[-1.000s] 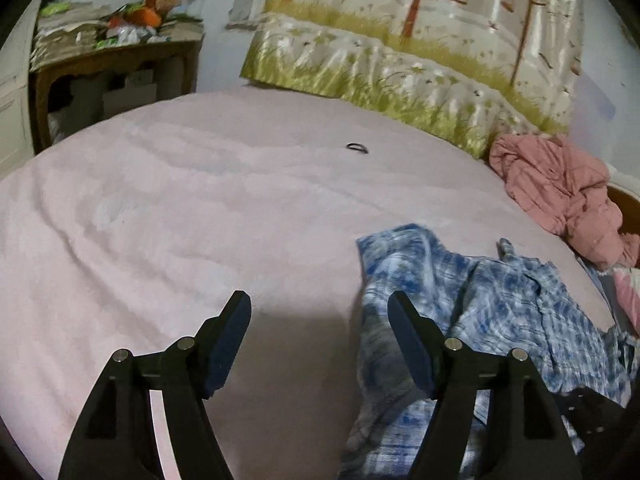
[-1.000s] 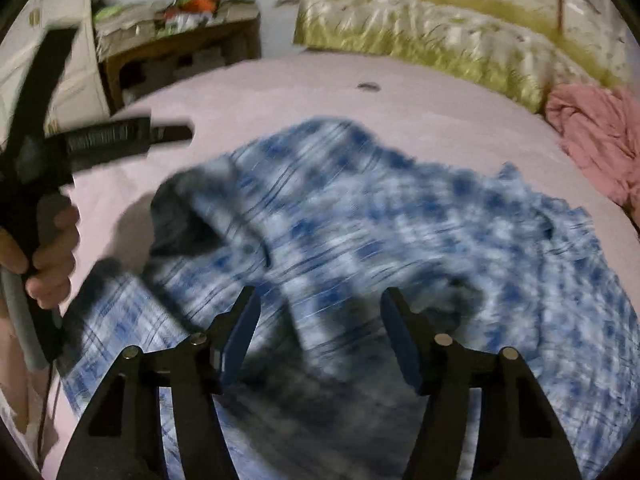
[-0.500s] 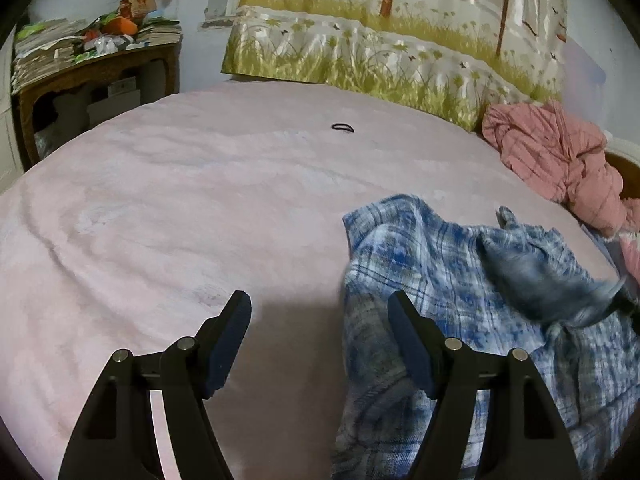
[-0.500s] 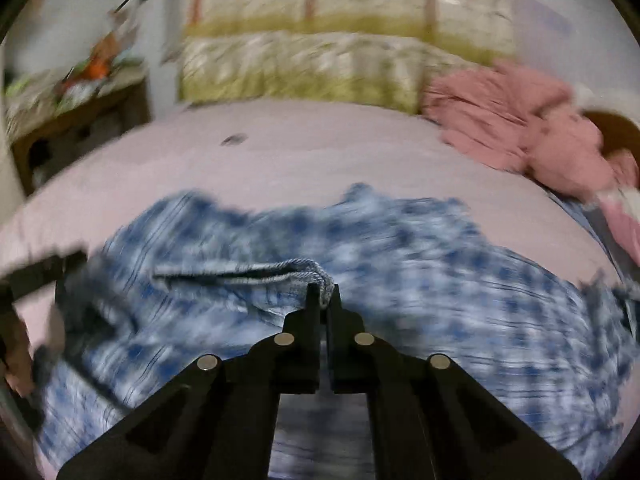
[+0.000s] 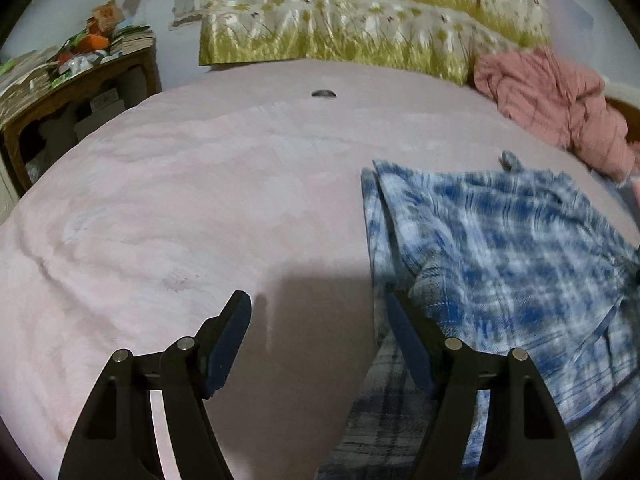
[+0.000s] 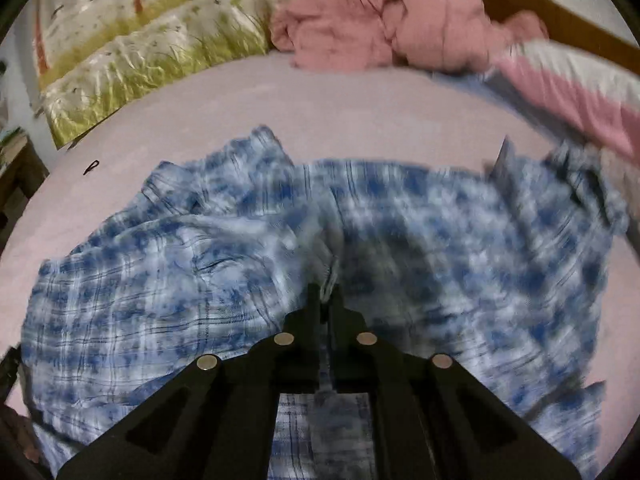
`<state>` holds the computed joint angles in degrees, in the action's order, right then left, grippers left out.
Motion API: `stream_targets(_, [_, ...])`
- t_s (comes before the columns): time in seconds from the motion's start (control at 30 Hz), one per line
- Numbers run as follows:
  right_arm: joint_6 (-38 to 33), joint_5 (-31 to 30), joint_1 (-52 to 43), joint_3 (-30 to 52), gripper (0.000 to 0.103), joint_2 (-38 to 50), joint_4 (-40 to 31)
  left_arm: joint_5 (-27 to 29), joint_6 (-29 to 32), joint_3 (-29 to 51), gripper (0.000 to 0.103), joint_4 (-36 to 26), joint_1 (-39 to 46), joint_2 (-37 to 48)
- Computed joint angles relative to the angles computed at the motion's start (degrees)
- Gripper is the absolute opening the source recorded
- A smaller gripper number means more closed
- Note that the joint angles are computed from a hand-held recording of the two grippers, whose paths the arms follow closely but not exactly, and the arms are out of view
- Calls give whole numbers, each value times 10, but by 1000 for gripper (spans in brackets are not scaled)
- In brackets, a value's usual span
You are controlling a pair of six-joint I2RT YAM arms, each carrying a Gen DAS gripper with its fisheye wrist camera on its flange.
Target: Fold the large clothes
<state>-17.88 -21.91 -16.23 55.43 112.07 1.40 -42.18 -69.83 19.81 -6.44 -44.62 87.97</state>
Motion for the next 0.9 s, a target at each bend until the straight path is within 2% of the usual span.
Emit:
stream_targets(0.17, [8,-7,-13,4,3,-7,-3,21,11,1,73,15,18,17])
stream_targets(0.33, [25,-79,-51,-22,3,-50,27,42,18,1,73,25,37,32])
stream_targets(0.4, [27,-35,-40,-5,3,-27,26,39,17,2,73,22,35,33])
stream_targets(0.43, [21,-3,-34,22,3,2,-2,36,14,4,73,18,32,33])
stream_targets(0.47, [22,2,-37,45,3,25,-24,34,14,4,73,17,30,34])
stream_targets(0.53, [44,-6,-55,60,2,37,-31,30,14,4,73,16,26,31])
stream_targets(0.67, [44,-27,-84,41,6,-5,-12,13,13,-2,73,11,8,11])
stream_targets(0.73, [44,-51,-96,43,8,-14,-20,-14,-4,3,73,-17,-15,-3])
stream_targets(0.77, [44,-70,-102,52,8,-14,-37,-39,-29,12,73,-53,-35,-11])
stream_targets(0.87, [7,-126,-115,86,10,-18,-107,-139,-141,56,73,-198,-119,-27])
stream_targets(0.9, [-11,-133,-119,86,15,-28,-112,-168,-185,71,73,-248,-150,-34])
